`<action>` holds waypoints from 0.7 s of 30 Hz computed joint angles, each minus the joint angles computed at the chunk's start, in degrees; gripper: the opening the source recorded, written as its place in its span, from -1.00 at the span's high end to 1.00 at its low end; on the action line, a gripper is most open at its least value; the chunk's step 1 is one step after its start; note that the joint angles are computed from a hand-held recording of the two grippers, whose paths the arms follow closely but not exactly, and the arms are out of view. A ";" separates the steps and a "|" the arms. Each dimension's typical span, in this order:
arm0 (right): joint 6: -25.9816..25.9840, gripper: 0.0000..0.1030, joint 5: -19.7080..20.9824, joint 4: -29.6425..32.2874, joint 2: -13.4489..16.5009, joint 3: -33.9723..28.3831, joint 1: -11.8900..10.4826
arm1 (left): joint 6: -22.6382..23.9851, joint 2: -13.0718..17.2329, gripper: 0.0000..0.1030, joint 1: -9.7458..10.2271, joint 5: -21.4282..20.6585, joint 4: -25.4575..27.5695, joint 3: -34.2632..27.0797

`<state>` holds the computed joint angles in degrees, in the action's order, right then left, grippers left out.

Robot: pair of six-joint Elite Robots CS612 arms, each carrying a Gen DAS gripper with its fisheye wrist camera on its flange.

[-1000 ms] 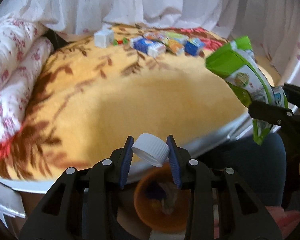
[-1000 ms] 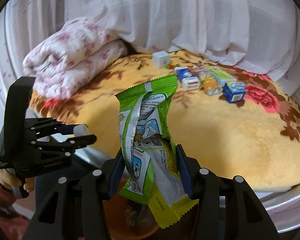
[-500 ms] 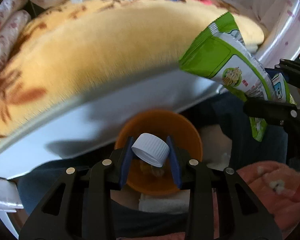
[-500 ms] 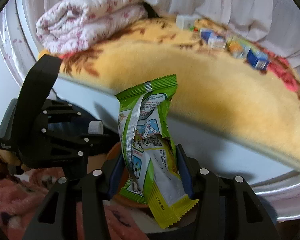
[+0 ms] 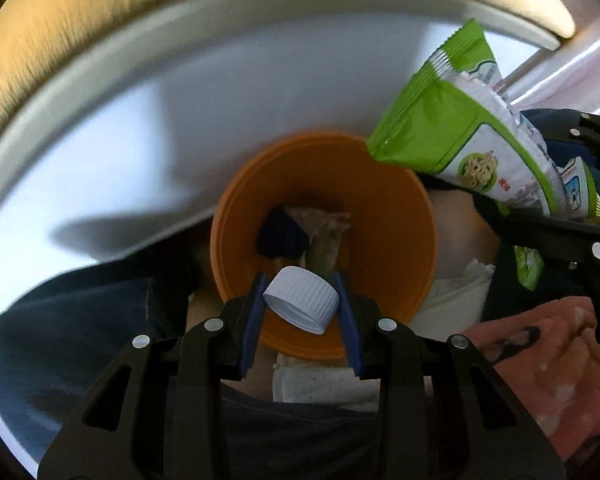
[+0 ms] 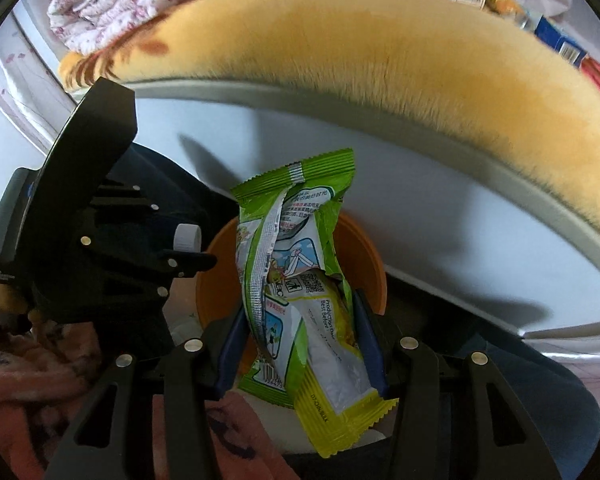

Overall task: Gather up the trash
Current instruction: 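Lower both held items into the orange bin and open both tools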

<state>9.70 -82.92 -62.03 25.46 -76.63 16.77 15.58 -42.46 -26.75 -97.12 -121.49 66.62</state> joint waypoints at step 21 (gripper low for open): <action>6.03 -0.63 0.10 1.42 1.02 -1.43 -1.62 | -4.54 1.20 -0.50 0.62 0.07 2.67 -1.69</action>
